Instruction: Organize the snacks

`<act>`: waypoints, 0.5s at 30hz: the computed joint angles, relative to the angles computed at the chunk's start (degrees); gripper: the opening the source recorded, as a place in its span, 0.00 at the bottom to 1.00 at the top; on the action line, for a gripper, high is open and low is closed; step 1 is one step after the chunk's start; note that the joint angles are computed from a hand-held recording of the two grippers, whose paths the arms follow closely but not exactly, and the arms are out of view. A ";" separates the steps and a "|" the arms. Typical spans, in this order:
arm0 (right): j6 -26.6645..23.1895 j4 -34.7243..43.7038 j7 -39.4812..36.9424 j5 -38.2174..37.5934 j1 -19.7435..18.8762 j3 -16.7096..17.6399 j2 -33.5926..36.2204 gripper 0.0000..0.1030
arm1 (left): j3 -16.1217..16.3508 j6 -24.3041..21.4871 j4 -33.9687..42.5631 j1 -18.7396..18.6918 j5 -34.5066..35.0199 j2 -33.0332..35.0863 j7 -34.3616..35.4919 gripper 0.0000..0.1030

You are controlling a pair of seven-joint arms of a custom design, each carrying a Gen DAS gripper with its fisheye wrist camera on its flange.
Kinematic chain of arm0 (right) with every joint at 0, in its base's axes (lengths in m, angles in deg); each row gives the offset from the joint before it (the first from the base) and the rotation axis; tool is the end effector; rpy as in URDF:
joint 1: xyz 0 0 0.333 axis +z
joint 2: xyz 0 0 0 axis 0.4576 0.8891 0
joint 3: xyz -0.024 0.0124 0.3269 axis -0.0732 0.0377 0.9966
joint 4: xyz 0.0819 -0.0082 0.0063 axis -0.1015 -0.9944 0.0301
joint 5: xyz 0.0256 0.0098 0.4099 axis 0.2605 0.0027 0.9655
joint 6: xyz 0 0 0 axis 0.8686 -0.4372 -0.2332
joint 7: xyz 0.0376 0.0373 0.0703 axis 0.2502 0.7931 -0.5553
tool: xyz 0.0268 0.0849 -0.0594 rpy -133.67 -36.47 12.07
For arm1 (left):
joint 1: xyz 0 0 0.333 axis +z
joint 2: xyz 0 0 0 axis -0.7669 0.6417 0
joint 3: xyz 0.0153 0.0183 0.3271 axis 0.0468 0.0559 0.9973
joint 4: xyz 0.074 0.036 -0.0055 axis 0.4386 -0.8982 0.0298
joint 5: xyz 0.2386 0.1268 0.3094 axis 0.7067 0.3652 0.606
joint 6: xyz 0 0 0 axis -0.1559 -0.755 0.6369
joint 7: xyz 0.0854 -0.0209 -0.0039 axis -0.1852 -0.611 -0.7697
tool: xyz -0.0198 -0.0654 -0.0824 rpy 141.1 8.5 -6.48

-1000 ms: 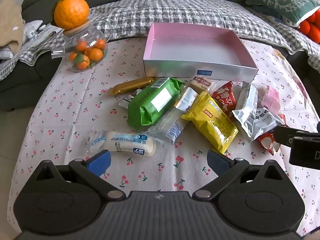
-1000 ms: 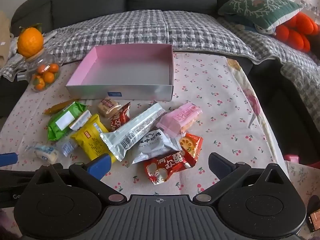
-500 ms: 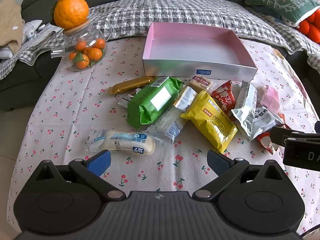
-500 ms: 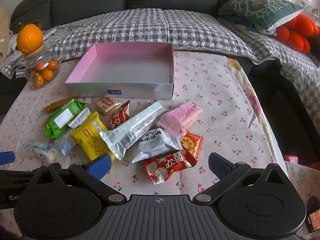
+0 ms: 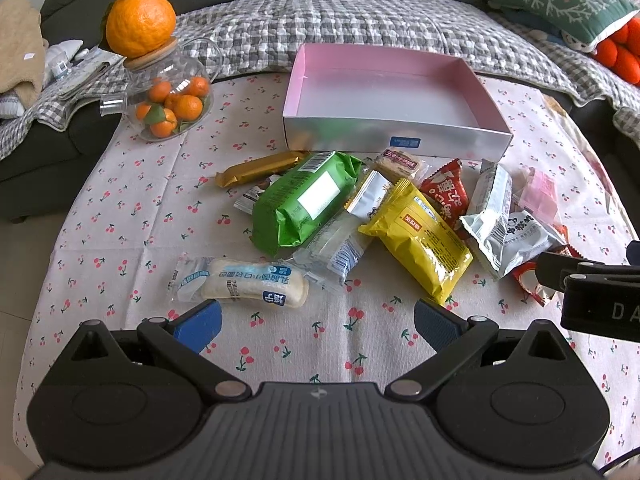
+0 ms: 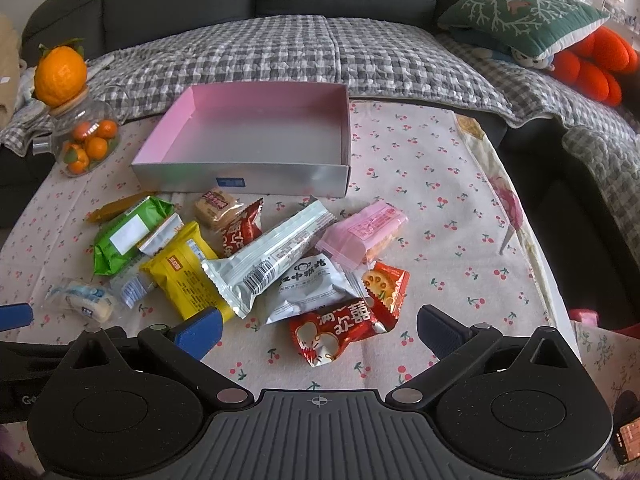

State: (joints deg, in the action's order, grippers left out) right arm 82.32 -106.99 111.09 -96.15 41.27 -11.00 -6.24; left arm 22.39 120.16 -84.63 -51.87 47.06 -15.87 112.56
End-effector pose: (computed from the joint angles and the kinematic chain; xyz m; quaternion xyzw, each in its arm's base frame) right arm 0.4937 0.2346 0.5186 -0.6317 0.7127 -0.2211 0.2100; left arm 0.5311 -0.0307 0.4875 -0.5922 0.7531 -0.1997 0.2055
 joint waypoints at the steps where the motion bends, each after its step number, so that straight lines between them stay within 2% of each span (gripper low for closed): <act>1: -0.02 0.03 -0.08 0.05 0.01 -0.04 0.00 1.00 | 0.00 0.06 -0.08 0.00 -0.01 -0.05 0.05 1.00; 15: 0.02 -0.11 0.03 0.29 0.15 -0.08 0.09 1.00 | -0.08 0.15 -0.47 -0.09 0.03 -0.34 -0.07 1.00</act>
